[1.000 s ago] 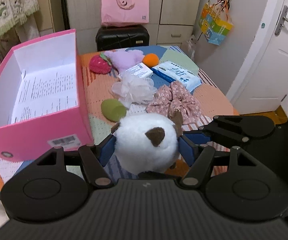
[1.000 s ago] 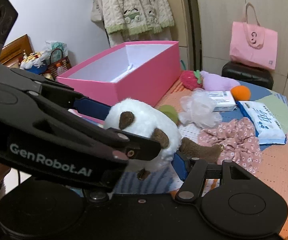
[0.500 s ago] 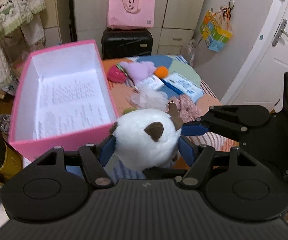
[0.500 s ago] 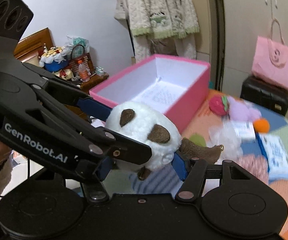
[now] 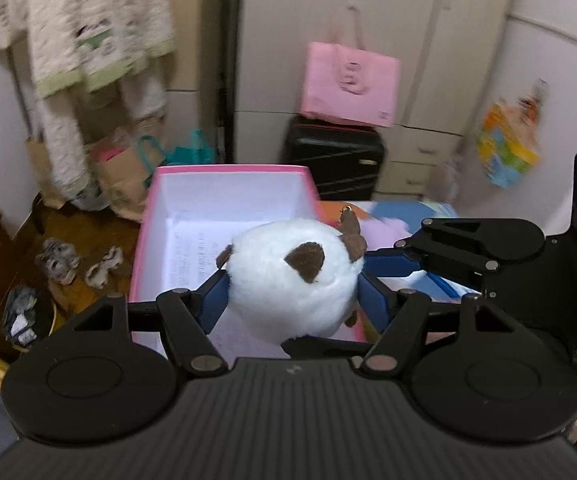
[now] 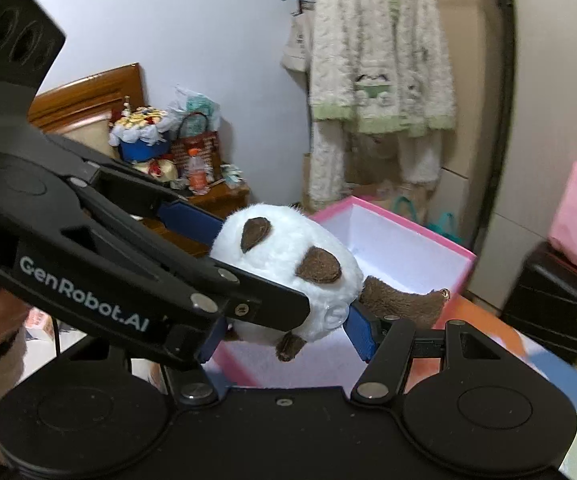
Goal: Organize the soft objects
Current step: 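Lift the white plush toy with the left tool over the pink box, then open the left tool to drop the plush into the box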
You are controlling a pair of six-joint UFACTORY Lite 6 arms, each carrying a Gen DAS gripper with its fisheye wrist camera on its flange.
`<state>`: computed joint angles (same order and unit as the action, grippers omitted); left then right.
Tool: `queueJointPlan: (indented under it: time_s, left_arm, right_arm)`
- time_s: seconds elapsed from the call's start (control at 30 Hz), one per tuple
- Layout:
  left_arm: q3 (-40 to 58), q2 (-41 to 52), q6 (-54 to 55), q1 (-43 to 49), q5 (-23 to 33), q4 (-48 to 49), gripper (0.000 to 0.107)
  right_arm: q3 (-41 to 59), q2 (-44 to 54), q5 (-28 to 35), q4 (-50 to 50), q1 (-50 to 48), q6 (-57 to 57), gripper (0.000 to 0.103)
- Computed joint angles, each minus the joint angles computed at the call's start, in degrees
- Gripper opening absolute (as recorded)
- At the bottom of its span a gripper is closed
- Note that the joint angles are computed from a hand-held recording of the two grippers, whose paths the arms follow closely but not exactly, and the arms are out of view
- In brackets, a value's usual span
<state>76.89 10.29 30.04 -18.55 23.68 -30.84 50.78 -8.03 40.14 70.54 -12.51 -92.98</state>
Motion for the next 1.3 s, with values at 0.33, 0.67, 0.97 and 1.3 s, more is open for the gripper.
queueJointPlan:
  time_s: [0.33, 0.67, 0.97, 1.3]
  left_arm:
    - [29.91, 31.03, -12.17, 3.79, 11.15, 7.25, 0.068]
    - [48.72, 47.01, -15.64, 4.70, 20.13, 8.29, 0.067]
    - [54.16, 50.99, -21.62, 2.89, 19.45, 15.19, 0.065]
    - [39.42, 40.76, -17.53, 3.02, 11.83, 13.18, 0.067]
  right_arm:
    - [30.40, 34.62, -0.40, -11.50, 6.21, 1.15, 0.068]
    - [43.37, 46.71, -0.81, -26.54, 8.31, 9.74, 0.068]
    - [50.96, 51.87, 0.03, -38.00, 10.70, 19.50, 0.067]
    - [44.48, 46.36, -1.63, -36.27, 10.77, 17.67, 0.068]
